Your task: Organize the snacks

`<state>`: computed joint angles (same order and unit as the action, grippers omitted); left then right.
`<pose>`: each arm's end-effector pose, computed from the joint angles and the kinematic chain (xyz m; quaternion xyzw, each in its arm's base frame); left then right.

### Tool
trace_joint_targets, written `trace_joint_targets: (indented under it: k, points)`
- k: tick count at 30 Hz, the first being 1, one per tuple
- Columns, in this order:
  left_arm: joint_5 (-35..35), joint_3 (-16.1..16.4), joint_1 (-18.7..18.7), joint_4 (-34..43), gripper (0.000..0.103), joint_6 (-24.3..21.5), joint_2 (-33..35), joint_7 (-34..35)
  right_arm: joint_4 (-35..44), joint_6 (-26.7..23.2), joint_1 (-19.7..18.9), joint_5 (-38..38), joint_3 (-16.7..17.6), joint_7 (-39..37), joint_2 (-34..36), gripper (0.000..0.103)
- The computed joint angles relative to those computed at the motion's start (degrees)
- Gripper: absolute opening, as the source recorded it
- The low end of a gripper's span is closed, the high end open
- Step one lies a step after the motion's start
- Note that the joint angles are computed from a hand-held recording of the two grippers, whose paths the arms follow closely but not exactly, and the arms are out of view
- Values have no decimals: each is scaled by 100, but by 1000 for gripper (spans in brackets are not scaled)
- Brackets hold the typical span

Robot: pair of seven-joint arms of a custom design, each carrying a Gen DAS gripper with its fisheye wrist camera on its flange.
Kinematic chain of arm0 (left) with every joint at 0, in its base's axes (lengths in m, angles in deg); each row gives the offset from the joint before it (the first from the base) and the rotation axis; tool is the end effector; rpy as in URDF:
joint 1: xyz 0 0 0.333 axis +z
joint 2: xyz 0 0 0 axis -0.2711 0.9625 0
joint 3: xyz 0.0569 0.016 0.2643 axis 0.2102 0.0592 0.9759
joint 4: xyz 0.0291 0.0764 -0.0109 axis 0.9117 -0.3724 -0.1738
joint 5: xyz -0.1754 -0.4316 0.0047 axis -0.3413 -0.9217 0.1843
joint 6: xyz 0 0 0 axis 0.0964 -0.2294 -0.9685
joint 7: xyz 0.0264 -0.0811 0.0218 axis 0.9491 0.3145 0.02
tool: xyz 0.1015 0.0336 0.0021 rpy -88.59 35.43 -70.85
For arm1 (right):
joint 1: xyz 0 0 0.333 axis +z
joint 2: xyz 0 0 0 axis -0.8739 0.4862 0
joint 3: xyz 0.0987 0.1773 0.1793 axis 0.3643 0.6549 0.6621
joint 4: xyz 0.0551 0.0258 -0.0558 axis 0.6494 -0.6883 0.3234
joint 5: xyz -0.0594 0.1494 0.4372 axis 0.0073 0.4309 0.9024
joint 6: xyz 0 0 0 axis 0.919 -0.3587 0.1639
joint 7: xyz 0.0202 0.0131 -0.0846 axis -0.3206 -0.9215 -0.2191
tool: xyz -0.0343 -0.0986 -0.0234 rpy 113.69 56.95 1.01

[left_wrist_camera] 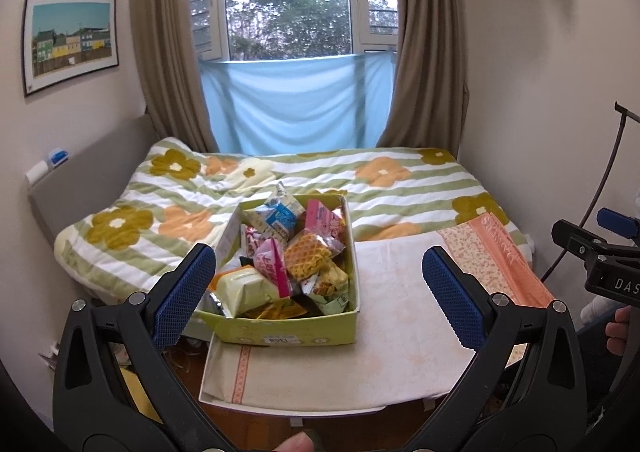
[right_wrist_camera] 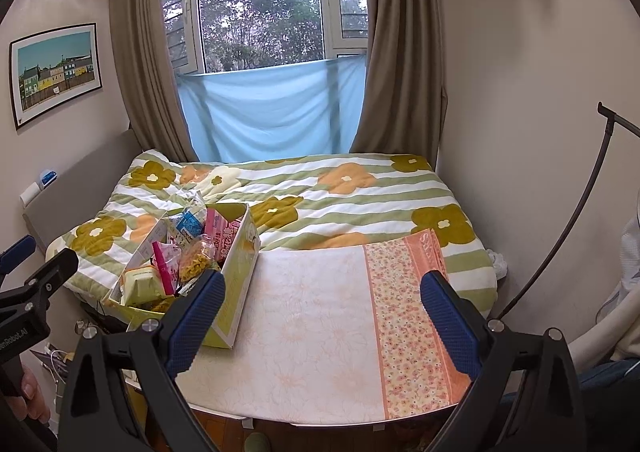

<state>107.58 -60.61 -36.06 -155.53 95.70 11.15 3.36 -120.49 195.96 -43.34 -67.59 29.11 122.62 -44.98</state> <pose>0.6964 -0.3579 0.6228 -0.5461 0.6600 -0.3807 0.3483 0.6539 0.2548 0.6219 -0.5635 0.6718 -0.3522 0.3273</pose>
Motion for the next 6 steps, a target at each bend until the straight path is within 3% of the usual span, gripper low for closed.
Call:
trace_joint_targets:
  k: [6]
  points:
    - [-370,-97,143,-268,103,164,-113,-20,-10,-51,12,33,8,-17,-12,97]
